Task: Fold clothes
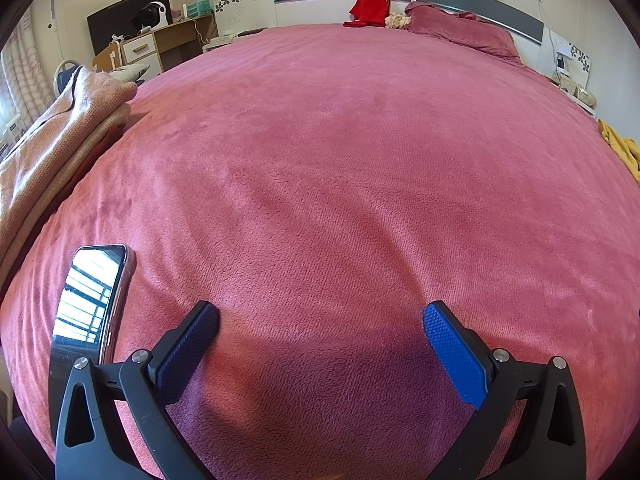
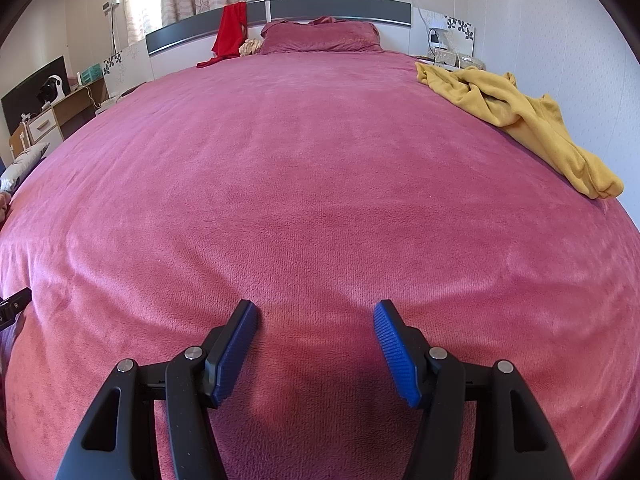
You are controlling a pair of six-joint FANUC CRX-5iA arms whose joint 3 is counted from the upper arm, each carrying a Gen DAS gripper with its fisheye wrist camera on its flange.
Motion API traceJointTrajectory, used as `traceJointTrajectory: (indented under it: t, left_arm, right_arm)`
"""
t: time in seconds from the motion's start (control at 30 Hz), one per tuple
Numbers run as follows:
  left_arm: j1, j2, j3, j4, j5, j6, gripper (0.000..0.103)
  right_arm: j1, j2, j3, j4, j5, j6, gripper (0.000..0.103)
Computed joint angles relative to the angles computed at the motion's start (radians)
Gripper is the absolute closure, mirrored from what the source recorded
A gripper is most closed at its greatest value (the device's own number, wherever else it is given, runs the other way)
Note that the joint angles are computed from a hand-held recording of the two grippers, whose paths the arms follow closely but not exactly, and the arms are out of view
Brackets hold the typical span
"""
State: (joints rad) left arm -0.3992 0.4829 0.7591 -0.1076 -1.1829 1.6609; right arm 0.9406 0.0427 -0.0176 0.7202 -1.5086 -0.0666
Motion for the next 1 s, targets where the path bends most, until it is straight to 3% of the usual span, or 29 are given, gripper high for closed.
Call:
traceJointTrajectory:
  t: [0.2, 0.33, 0.47, 0.83, 1.0]
  left_arm:
    - [-0.004, 0.008, 0.017, -0.010, -0.008, -0.001, 0.000]
    - [-0.008, 0.034, 0.083, -0.016, -0.076, -0.007, 0.000]
    - [0.005, 0.064, 0.144, 0.097, -0.137, -0.035, 0.000]
    - [-0.118, -0.010, 0.103, 0.304, -0.001, -0.326, 0.000]
    - [-0.159, 0.026, 0.180, 0.367, -0.038, -0.385, 0.000]
  right_arm:
    - [-0.003, -0.003, -0.003, -0.002, 0.009, 0.006, 0.037]
    - [-0.007, -0.007, 0.017, -0.021, 0.002, 0.019, 0.036]
    - [0.002, -0.008, 0.051, -0.024, -0.078, -0.022, 0.028]
    - [0.050, -0.120, 0.037, 0.029, -0.309, -0.143, 0.028]
    - [0.079, -0.191, 0.002, 0.058, -0.375, -0.175, 0.027]
